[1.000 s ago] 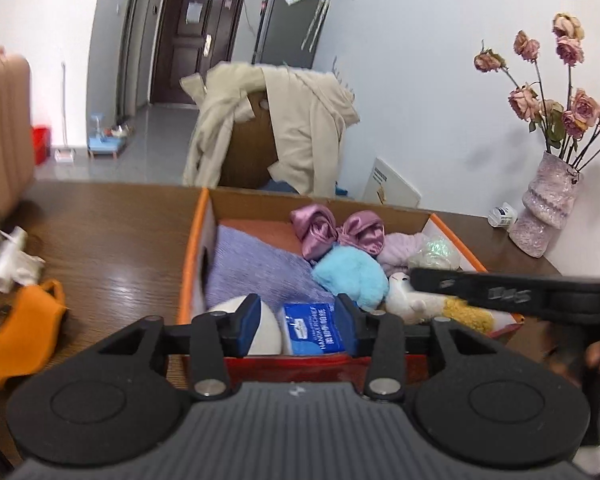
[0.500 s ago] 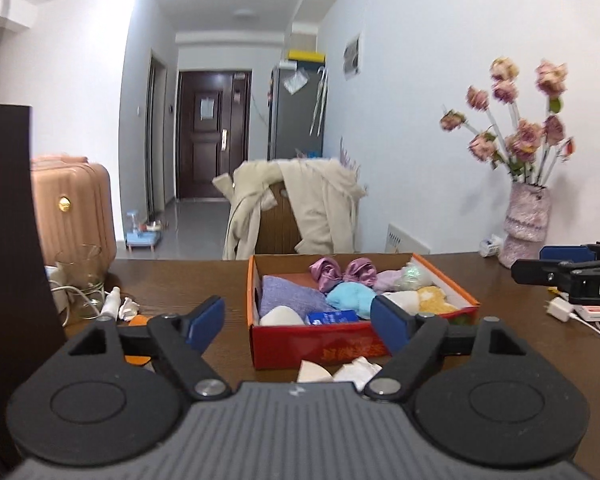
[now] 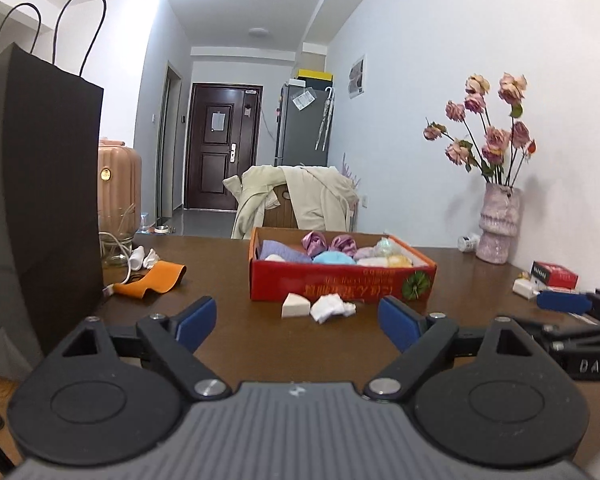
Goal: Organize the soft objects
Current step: 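Move both grippers back over the white wedge sponge and tissue, then close the left gripper on the white wedge sponge while the right gripper grips the crumpled tissue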
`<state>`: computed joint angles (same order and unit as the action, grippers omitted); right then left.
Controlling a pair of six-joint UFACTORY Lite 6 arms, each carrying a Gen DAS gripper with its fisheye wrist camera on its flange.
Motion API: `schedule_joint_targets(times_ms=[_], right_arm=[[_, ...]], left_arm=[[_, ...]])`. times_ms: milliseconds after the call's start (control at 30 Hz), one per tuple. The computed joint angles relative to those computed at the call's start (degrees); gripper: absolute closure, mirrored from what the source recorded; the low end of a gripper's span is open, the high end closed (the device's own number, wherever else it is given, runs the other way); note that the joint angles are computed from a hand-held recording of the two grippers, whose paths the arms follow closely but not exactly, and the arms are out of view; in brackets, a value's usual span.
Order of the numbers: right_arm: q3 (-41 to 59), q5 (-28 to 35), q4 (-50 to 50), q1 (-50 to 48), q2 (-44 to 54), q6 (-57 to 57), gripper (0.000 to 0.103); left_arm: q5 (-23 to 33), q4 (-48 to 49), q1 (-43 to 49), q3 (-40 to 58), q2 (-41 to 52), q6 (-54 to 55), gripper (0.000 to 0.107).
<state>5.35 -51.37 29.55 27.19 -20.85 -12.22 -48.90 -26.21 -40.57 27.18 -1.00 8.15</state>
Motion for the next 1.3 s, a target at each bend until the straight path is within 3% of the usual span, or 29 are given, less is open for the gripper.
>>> schedule_joint_targets(times_ms=[233,367,733,1000,1200,1300], right_arm=[[-3.77,-1.65,11.20,10.88,-1.30,-2.74,0.014],[-2.96,-2.48,10.10,11.14,0.62,-0.92,0.014],[9.47,0.64,-8.91,-3.37,17.08,7.92,0.014],[33.68,9.74,-25.59,-14.71,37.44,15.65,0.017],[63.11,22.76,-37.39,-19.01,57.10,24.46,0.029],[79.40,30.24,-43.58,-19.88,67.51,31.21,0.040]], left_arm=[[-1.56,-0.58,-1.53,-2.23,0.23,-1.13,0.017],[-0.71,0.65,-0.58,-0.79,1.56,-2.02,0.017],[4.32,7.19,5.58,13.38,15.09,-5.97,0.017],[17.51,11.20,11.37,39.82,34.23,-1.71,0.020],[34.77,15.66,15.39,71.84,54.17,-0.85,0.047],[44.27,29.52,16.78,88.66,64.55,-15.02,0.052]])
